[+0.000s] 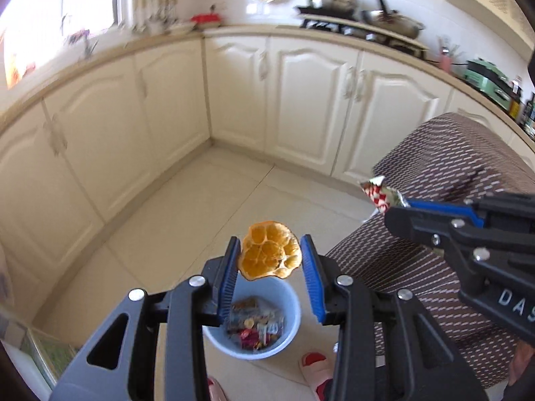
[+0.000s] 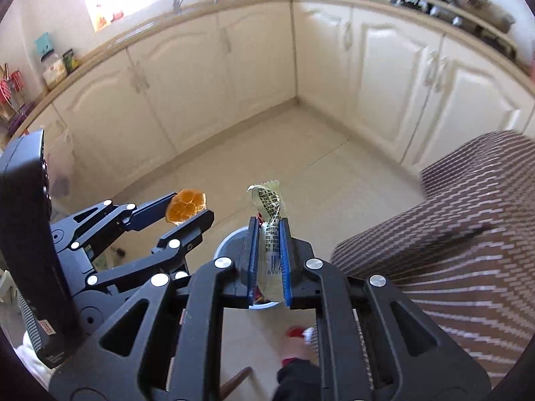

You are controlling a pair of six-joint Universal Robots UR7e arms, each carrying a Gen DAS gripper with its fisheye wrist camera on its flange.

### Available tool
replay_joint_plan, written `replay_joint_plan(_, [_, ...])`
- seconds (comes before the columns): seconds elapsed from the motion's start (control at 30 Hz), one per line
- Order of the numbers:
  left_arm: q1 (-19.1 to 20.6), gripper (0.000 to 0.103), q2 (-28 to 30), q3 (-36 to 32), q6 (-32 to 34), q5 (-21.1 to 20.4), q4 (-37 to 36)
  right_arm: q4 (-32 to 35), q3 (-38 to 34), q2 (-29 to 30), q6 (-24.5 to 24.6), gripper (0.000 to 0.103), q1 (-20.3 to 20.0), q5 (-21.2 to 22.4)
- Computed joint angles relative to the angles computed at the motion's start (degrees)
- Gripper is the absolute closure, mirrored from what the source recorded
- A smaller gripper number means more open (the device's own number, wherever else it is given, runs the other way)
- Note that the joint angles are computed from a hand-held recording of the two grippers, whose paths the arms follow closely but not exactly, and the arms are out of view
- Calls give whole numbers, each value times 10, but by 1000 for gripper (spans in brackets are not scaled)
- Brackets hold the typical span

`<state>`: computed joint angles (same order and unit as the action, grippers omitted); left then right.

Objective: Collect trash
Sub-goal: 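Carry the receipt and orange peel over the bin, then open the left gripper to drop the orange peel into the bin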

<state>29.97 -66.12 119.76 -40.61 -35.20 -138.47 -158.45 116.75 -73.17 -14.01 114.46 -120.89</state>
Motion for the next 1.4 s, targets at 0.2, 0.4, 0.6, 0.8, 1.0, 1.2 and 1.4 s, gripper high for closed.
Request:
replay_joint_plan(0.2, [59, 67, -4, 50, -3, -23, -75, -29, -14, 87, 17, 91, -14, 3])
replay_joint_plan(0.4, [109, 67, 19, 64, 40, -40, -131, -38, -30, 147, 42, 91, -42, 9])
replay_joint_plan(0.6, [136, 66, 51, 63, 78, -37, -179, -69, -37, 173, 49, 91, -59, -4])
replay_joint_plan(0.8, [133, 66, 74, 54, 103, -35, -208, -123, -15, 180, 43, 91, -64, -24])
replay_joint_plan(1.0, [133, 66, 81, 51, 104, -34, -204, -165, -5, 185, 41, 91, -64, -44])
replay_joint_plan(1.2, [132, 65, 79, 57, 104, -24, -215, -181, -2, 187, 50, 91, -64, -46])
replay_joint_plan(1.4, [123, 35, 84, 61, 126, -2, -241, -184, -3, 189, 51, 91, -64, -45])
